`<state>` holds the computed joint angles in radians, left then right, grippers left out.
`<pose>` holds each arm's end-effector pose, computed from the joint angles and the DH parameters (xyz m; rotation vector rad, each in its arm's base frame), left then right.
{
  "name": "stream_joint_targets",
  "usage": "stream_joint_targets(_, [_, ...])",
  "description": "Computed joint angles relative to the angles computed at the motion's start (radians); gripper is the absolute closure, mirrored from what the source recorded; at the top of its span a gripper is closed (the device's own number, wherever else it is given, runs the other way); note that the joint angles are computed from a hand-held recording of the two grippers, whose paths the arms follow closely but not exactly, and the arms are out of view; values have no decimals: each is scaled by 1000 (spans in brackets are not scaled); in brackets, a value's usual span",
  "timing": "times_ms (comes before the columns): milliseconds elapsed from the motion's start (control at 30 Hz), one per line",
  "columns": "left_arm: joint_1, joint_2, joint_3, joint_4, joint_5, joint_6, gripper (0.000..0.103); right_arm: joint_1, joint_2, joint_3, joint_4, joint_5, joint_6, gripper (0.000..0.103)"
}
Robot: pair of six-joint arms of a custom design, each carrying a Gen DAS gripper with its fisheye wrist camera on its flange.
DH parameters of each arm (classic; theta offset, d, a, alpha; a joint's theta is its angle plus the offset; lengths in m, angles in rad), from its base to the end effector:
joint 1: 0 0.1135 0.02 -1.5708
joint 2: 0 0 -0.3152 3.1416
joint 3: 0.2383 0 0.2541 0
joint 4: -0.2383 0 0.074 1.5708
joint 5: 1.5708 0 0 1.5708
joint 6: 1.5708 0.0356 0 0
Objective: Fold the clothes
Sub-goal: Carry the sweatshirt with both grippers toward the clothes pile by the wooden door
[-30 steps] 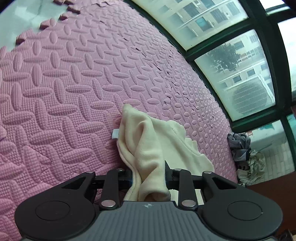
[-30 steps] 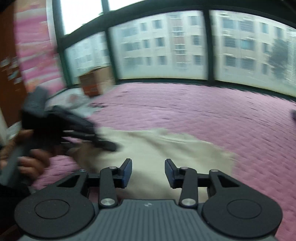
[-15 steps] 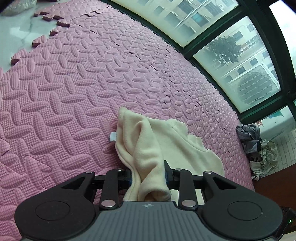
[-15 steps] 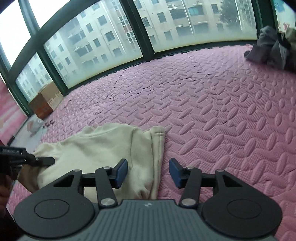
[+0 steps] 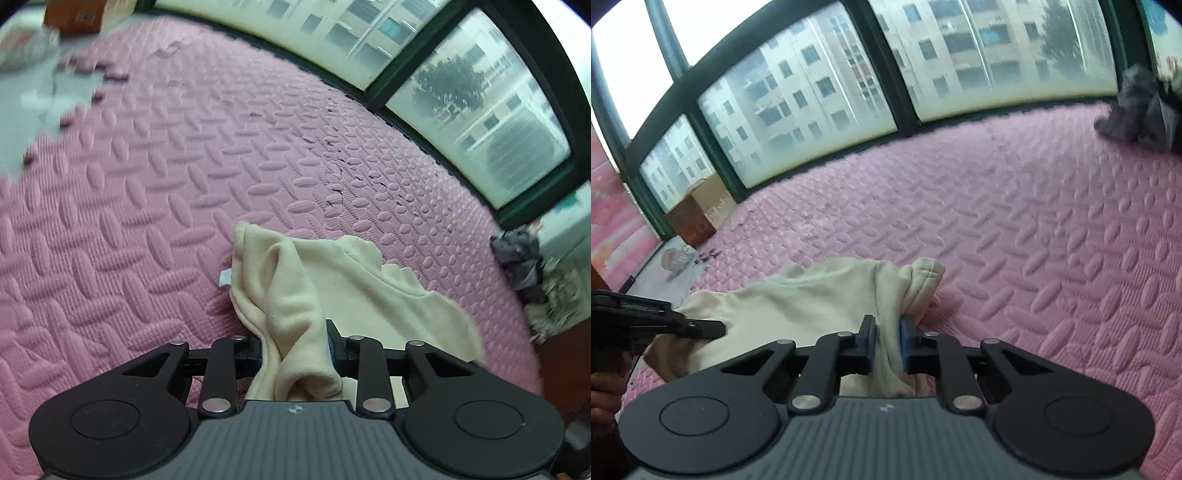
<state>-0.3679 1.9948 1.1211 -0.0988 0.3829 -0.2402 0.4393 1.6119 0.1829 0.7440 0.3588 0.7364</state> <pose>0.3819 -0.1615 0.1615 0.3201 2.5772 -0.7188 0.1957 0.0781 0.1246 0.5146 2.1553 0.2476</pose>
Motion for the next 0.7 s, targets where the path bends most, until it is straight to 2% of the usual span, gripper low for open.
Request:
stream_joint_targets(300, [-84, -52, 38, -42, -27, 18, 79, 63, -217, 28, -214, 127, -63, 91])
stream_joint_targets(567, [-213, -25, 139, -85, -49, -4, 79, 17, -524, 1, -504, 200, -97, 92])
stream_joint_targets(700, [-296, 10, 211, -104, -70, -22, 79, -59, -700, -10, -670, 221, -125, 92])
